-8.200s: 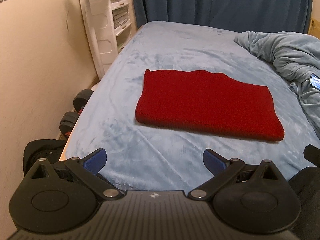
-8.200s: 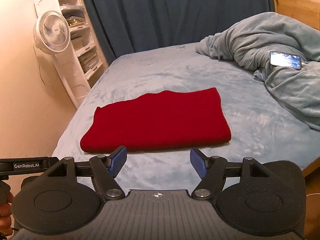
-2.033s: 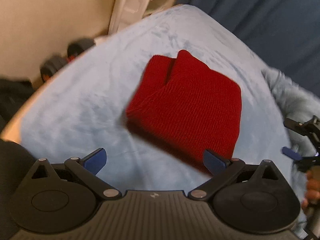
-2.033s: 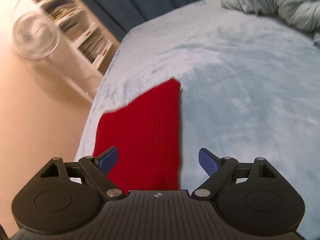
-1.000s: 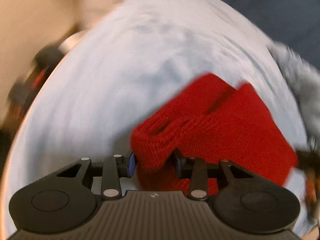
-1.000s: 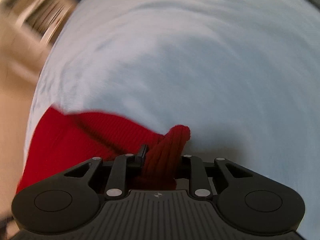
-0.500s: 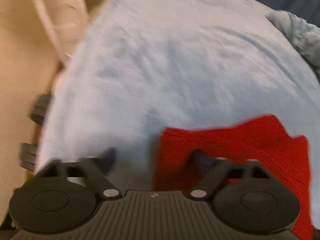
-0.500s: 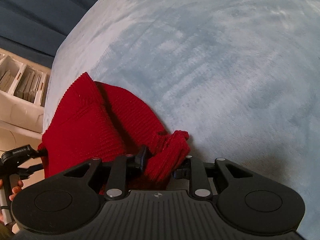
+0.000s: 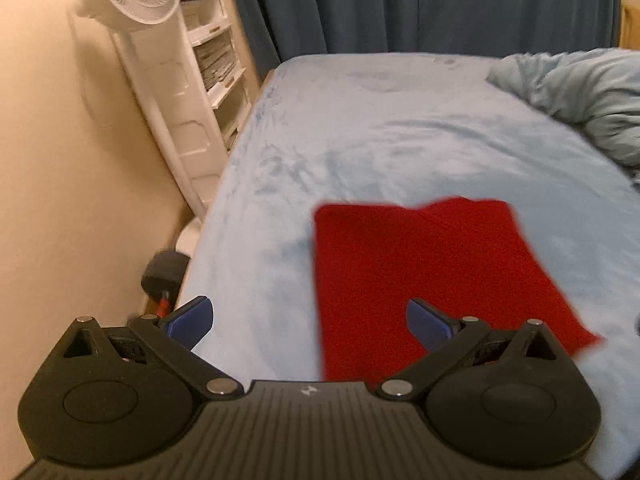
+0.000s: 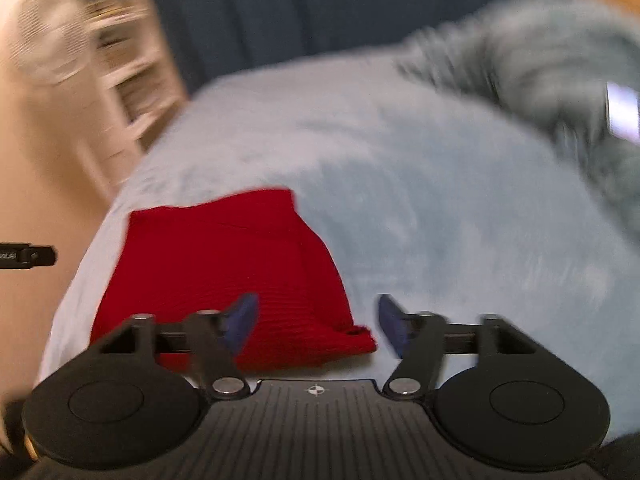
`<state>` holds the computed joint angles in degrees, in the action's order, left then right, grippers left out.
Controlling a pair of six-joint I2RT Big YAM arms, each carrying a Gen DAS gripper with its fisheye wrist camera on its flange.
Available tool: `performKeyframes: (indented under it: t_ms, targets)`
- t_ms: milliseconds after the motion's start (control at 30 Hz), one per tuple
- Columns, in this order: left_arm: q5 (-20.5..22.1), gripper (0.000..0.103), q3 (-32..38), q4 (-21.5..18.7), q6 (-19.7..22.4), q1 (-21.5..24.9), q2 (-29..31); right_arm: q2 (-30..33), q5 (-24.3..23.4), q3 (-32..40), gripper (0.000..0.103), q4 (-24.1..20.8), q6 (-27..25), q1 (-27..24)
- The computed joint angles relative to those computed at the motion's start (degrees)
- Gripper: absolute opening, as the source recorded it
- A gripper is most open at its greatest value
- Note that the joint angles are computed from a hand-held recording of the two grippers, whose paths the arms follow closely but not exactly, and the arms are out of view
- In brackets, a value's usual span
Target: Fold small clothes
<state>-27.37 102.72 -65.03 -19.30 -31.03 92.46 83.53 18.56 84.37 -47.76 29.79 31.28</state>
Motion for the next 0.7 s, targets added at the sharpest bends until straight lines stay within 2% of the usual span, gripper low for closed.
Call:
performKeyframes:
  t_ms: [100,133,233,300,400,567,700]
  targets:
    - [0.4,0.103,-4.1,-5.4,-9.9,-5.8,-4.8,-4.8,4.7,-2.0,0.088,-1.1,-3.9,4.3]
    - [0.4,0.103,-5.0,-6.9,-12.8,-7.5,-5.8,-6.0,5.3,-2.7,0.093,-1.8,-3.7,5.6]
    - [-0.9,0.103,-7.9,-9.3,-18.8,-12.4,-8.7,-8.6,6.4,-5.0,0.094,-3.7,-2.3,8.5]
    - [-1.7,0.103,-9.5,-10.1,-20.3,-15.0,-10.2,-9.8,9.0,-6.3,0.094,-5.3,0.2,10.4]
    - [-5.0,0.103,-10.6,-11.6,-21.8,-17.7,-11.0,-10.6,10.8,-6.8,0.094,-7.3,3.0,13.0]
    - [-5.8,0.103,-11.8,-12.5,-24.4,-19.5,-12.5,-12.6,14.3,-8.5,0.094,-7.7,1.5,16.9]
    - [-6.7,0.103,-12.5,-12.7,-24.7,-19.5,-13.4,-12.9,15.5,-8.4,0.094,-6.7,-0.3,18.2]
